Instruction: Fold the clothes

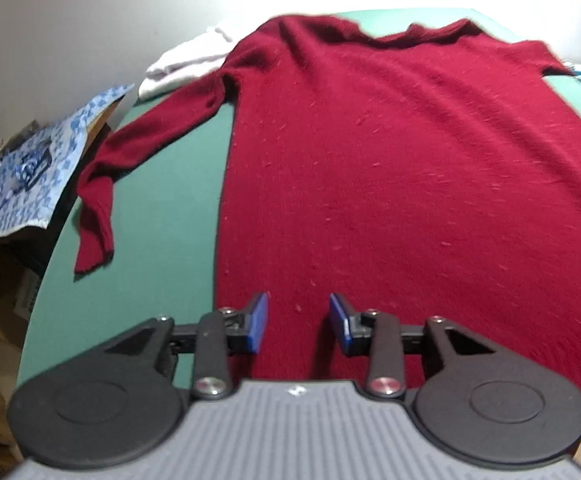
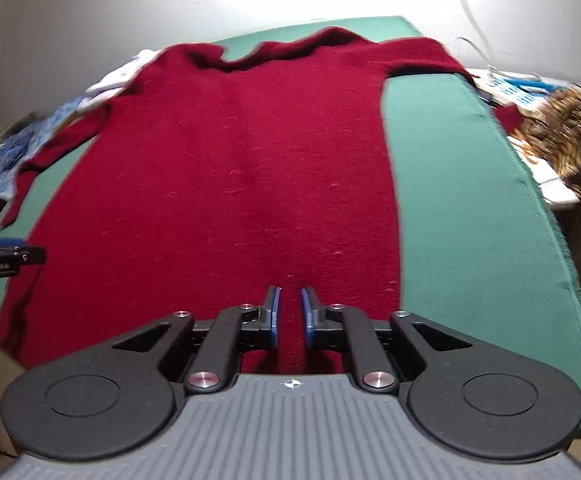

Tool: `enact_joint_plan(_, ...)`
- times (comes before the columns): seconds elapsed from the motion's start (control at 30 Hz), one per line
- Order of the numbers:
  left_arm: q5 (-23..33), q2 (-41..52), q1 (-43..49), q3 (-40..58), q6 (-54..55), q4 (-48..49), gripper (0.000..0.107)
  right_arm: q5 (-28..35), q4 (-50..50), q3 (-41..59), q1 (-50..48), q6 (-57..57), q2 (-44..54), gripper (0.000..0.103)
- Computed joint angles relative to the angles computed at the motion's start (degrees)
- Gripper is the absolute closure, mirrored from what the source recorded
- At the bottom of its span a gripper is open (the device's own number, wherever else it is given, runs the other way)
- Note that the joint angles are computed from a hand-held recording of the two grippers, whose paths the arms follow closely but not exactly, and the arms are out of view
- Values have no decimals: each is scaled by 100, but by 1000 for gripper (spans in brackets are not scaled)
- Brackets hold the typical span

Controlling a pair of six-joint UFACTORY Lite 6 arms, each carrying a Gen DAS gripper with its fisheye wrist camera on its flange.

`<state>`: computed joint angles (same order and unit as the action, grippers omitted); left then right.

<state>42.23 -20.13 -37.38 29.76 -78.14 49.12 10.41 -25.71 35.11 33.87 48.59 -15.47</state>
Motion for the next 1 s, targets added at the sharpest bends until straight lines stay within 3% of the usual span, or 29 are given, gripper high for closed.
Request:
enact_joint_plan(0.07, -382, 80, 539, 98, 385, -140, 64, 385, -257, 265, 38, 571, 66, 87)
enact_joint_plan(0.13, -638, 240, 967, 279, 708, -140, 53, 559, -858, 567, 214, 1457, 203, 86)
enact_joint_plan(0.27, -1102, 719, 1556, 803, 1097, 255, 47, 757, -1174, 1726, 522, 1916, 1142, 86)
enact_joint_plan(0.37, -1424, 1105, 2075, 1520, 2034, -13, 36, 966, -687, 2966, 562, 1426, 1844, 86)
enact_joint_plan(0.5, -1355, 1554, 2834, 3194, 4354, -1761, 35, 1593, -581, 5182, 454, 934, 2598, 82)
enact_joint_plan(0.57, -1245, 1727, 3259, 4160, 5508, -2676, 28, 1829, -374, 6382, 351, 563, 2962, 65)
enact_joint_plan(0.63, -1222, 1901, 3596, 5012, 6126, -3147, 8, 2028, -180, 7501, 269, 236, 3381, 63)
enact_joint_plan(0.7, -1486, 1996, 3777, 5434, 6112, -2969, 5, 2188, -324, 8311, 296, 113, 3784, 63)
enact_joint_plan(0.8, -1807, 2268, 3809, 5476, 5800, -2504, 5, 2240, -793, 8468, 358, 194, 4164, 69)
enact_joint_plan(0.87, -1988, 2475, 3801, 5287, 5594, -2391, 5, 2118, -517, 8213, 268, 85, 4371, 78)
enact_joint_plan(1.0, -2445, 2957, 3677, 4574, 4953, -2217, 7, 1705, -362, 7507, 56, 263, 4870, 83)
